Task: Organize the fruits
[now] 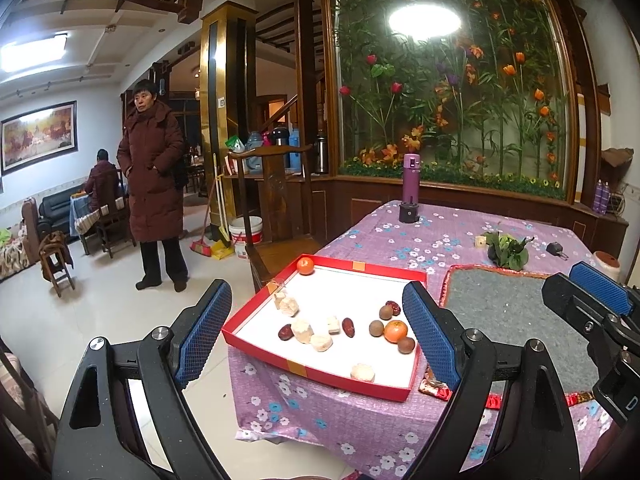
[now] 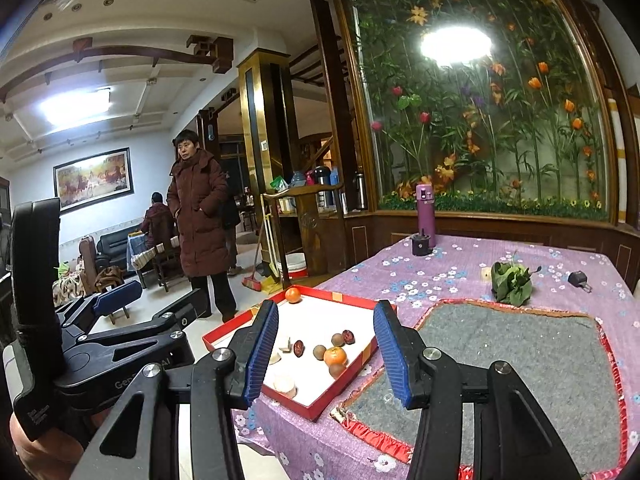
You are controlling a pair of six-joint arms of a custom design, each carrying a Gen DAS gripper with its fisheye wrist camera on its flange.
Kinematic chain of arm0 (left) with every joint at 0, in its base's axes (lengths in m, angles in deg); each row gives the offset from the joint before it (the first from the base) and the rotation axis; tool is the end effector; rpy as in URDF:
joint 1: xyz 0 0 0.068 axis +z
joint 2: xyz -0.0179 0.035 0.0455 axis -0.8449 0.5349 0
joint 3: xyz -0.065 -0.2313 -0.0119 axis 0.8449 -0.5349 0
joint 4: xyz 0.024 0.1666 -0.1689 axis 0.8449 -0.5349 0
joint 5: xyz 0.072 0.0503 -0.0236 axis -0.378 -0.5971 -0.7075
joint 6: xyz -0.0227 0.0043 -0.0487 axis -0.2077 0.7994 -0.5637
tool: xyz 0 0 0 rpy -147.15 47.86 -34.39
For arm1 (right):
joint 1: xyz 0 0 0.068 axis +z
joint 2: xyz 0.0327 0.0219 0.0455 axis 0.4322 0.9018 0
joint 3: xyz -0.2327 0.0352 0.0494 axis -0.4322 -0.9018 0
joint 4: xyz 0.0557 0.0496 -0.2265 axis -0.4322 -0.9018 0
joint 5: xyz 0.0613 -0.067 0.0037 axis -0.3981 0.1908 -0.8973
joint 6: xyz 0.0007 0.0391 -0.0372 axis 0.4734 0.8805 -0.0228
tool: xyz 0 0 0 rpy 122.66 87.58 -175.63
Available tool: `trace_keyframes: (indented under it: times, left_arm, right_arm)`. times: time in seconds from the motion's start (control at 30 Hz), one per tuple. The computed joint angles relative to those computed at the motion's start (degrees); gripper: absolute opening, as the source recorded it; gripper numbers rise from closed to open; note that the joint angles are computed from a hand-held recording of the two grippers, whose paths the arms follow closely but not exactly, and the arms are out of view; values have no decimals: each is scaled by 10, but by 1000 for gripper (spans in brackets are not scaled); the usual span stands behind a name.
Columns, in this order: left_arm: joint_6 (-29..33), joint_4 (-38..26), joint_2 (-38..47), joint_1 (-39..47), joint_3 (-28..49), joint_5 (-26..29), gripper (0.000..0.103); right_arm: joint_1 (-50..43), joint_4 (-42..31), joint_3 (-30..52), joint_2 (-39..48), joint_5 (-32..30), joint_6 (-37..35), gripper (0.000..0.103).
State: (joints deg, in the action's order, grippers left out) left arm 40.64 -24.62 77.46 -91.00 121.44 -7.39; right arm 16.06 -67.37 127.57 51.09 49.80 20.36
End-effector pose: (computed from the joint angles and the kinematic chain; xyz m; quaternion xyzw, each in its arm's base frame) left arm 0.2442 -0.1308 0.2779 -0.0853 0.8043 0.0823 0.5823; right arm 0.2420 -0.0189 0.2646 -0.1510 0.7708 0.1898 0.5891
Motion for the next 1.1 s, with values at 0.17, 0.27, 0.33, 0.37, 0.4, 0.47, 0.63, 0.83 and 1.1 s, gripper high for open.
trace_keyframes:
  times: [0.17,0.27,0.33,0.37,0.4,0.47,0.63,0.83,1.1]
  left_arm:
    - [1,1,0,1,1,1,88]
    - [4,3,0,1,-1,0,88]
    - [1,1,0,1,0,2,88]
    - [1,1,-1,2,0,3,88]
    - [2,1,-1,2,-1,4,88]
    - [2,2,0,1,0,1,88]
    - [2,0,-4,1,-2,0,88]
    - [1,0,-3,0,-2,0,88]
    - [1,-1,-4,1,-3,1,88]
  right_arm:
    - [1,5,-7,-10,0,2,48]
    - [2,5,-7,-12,1,2,48]
    - [2,4,-7,-11,0,2,48]
    - [3,4,-6,-11,1,3,48]
    - [4,3,-6,-11,2,3,48]
    - [4,3,-6,-11,2,4,48]
    - [4,0,-4,-10,1,2,48]
    - [2,4,-6,-9,0,3,48]
    - [2,5,-5,-7,0,3,48]
